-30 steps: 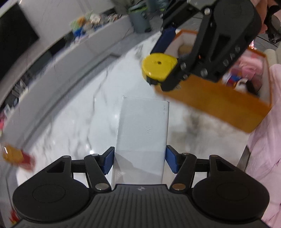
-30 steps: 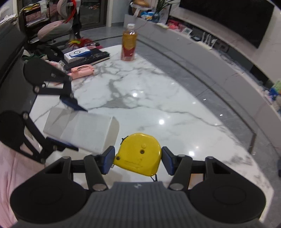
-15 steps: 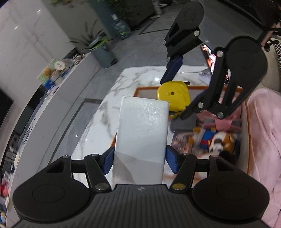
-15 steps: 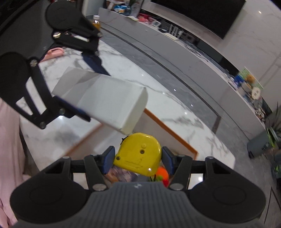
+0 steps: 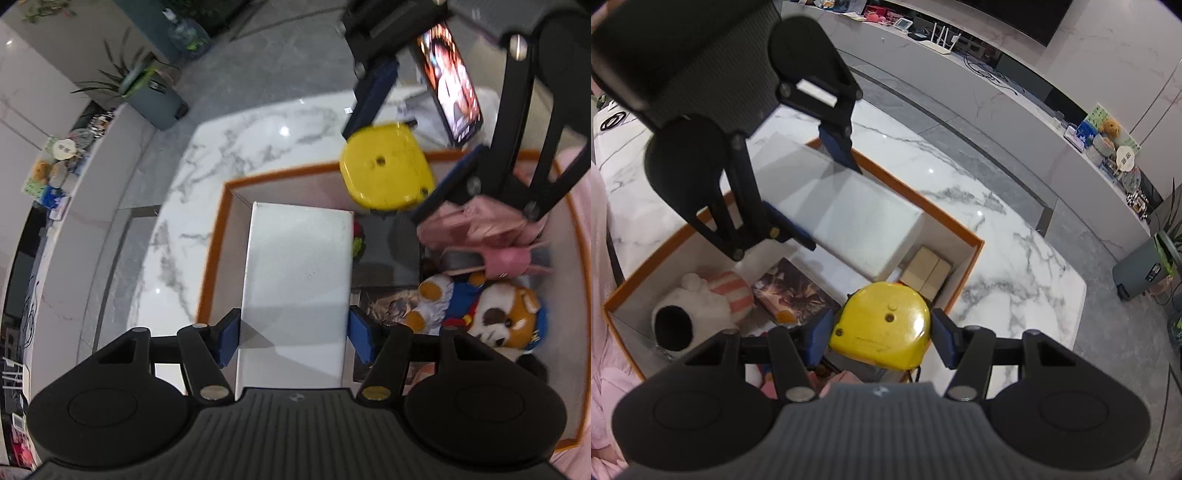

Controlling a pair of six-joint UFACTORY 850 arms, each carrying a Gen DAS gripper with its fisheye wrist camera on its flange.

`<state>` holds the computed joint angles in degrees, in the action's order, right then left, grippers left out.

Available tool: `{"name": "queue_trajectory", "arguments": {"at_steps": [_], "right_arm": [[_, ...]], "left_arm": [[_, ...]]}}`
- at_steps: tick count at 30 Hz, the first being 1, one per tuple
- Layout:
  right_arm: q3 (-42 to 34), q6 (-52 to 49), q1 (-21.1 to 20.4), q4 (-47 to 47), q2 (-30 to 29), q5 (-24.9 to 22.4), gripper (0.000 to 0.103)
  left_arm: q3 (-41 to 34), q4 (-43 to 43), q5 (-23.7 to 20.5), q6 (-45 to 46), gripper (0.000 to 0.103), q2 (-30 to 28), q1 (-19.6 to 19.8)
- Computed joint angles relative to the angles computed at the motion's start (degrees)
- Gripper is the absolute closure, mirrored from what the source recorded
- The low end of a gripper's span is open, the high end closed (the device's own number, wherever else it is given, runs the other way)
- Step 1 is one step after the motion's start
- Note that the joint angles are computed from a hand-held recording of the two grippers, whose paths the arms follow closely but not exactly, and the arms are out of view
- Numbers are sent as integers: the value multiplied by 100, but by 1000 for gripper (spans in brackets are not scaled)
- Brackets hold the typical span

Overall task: Organize objects
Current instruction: 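Carry the white box and tape measure over the orange box with both tools, then lower the white box into the orange box and open the left tool while the right tool holds the tape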

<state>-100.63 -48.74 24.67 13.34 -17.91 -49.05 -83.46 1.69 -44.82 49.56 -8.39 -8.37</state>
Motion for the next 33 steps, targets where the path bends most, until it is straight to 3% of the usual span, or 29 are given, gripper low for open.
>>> {"name": "queue_trajectory", "arguments": {"at_steps": [15, 33], "right_arm": [[-88, -259, 6, 235, -333, 207, 44], [-201, -339, 47, 141, -572, 227, 44]], "left_arm": [[-341, 470, -211, -178, 33, -839, 126], [99, 989, 404, -273, 31, -792, 68]]}}
